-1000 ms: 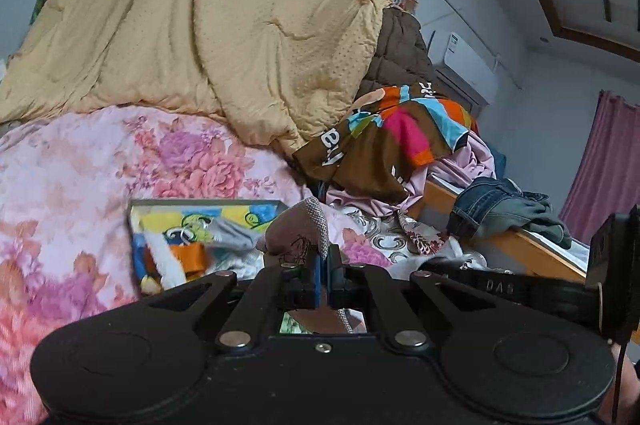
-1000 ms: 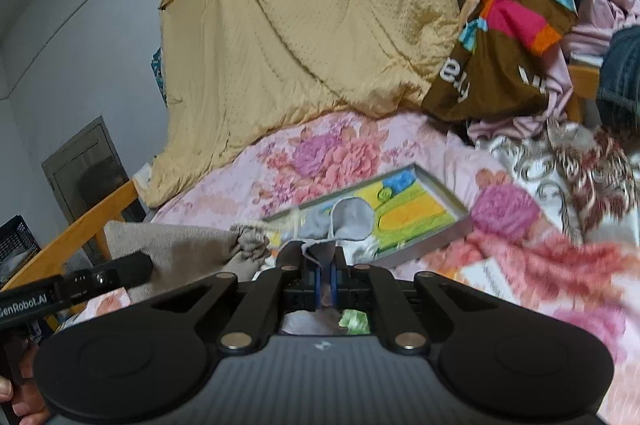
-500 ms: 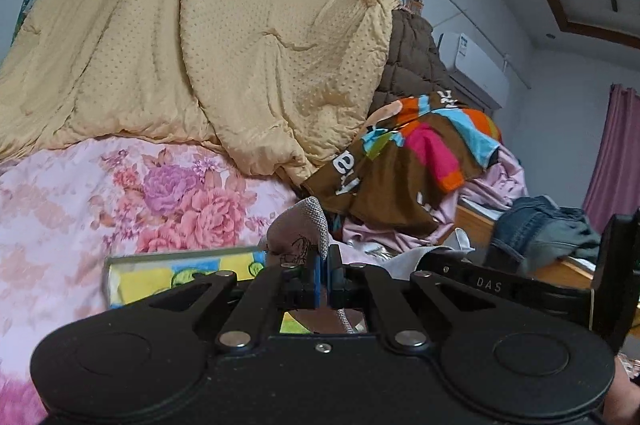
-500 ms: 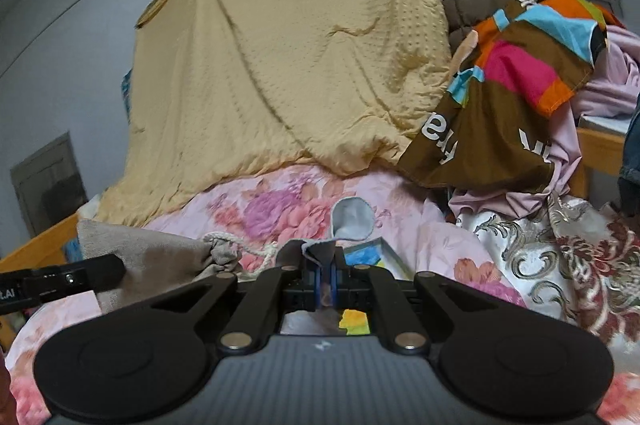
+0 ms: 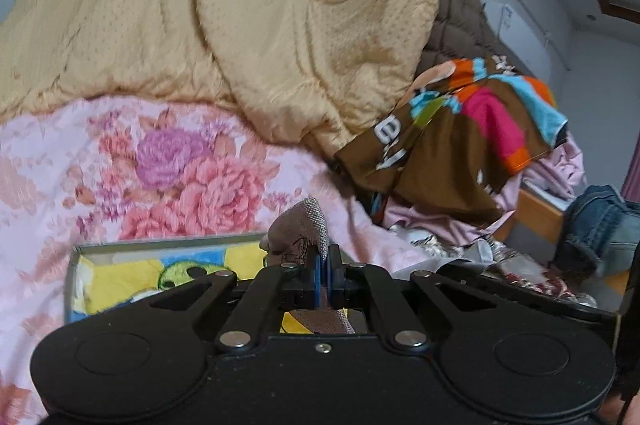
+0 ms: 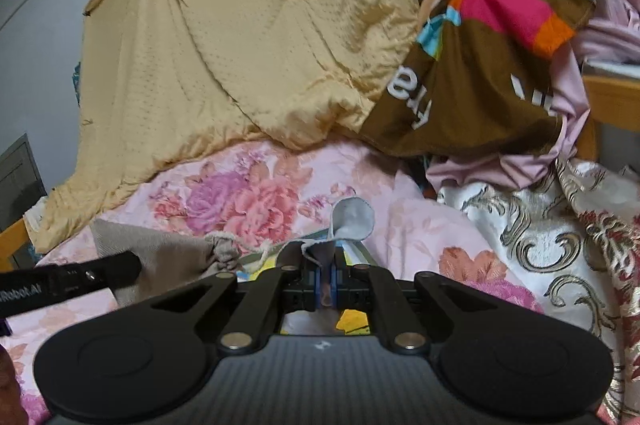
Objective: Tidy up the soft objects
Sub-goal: 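Carry the linen bag and grey cloth to the tray with both tools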
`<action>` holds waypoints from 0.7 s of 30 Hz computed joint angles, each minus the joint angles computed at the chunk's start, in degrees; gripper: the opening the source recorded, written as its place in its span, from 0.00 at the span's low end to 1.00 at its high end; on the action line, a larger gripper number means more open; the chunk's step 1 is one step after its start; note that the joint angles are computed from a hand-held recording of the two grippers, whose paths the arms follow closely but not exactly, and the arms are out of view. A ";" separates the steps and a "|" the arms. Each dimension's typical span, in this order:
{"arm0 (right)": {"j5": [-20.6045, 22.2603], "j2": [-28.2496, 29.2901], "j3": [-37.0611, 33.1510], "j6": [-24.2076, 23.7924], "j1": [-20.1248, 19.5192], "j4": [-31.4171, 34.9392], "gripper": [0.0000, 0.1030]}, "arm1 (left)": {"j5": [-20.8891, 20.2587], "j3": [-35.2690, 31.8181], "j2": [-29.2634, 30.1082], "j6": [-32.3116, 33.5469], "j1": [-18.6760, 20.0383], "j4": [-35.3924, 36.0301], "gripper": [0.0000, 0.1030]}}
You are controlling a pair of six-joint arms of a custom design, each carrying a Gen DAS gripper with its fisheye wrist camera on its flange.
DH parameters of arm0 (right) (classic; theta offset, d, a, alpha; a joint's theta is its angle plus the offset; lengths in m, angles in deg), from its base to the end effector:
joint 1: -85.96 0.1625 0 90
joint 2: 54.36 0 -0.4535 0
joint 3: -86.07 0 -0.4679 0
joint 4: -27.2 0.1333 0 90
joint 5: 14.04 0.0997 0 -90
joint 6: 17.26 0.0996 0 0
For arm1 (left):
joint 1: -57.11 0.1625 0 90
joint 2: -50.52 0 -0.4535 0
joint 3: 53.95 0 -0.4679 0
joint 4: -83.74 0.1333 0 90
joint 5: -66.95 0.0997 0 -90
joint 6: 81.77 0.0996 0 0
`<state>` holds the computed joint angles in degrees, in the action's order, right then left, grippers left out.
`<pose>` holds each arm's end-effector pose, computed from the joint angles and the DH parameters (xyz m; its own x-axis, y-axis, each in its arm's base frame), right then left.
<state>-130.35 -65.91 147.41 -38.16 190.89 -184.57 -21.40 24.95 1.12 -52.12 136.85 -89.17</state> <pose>0.3083 -0.8101 -0.0368 -0.8822 0.0581 0.4673 -0.4222 0.3421 -0.8395 -0.0159 -0.8525 0.2971 -0.8059 0.4251 -0.4121 0.5809 0.4329 -0.6893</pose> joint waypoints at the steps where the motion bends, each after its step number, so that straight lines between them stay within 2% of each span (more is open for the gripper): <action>1: 0.54 -0.16 0.05 1.02 -0.37 0.82 0.05 | 0.35 -0.65 0.69 -0.30 0.01 0.36 0.01; 7: 1.96 -0.73 -0.18 3.60 -1.66 5.23 0.06 | 2.75 -2.57 3.47 -1.83 -0.13 1.92 0.02; 14: -0.41 -0.96 0.12 5.24 -1.86 8.32 0.08 | 7.40 -2.81 4.55 -4.14 -0.51 2.98 0.02; 21: -4.67 0.02 -1.08 3.58 -1.59 10.06 0.12 | 14.45 -2.27 5.17 -1.44 -1.50 2.19 0.04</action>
<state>-135.02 -65.90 146.33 -34.58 189.31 -174.52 -6.95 22.68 6.30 -53.56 135.34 -86.98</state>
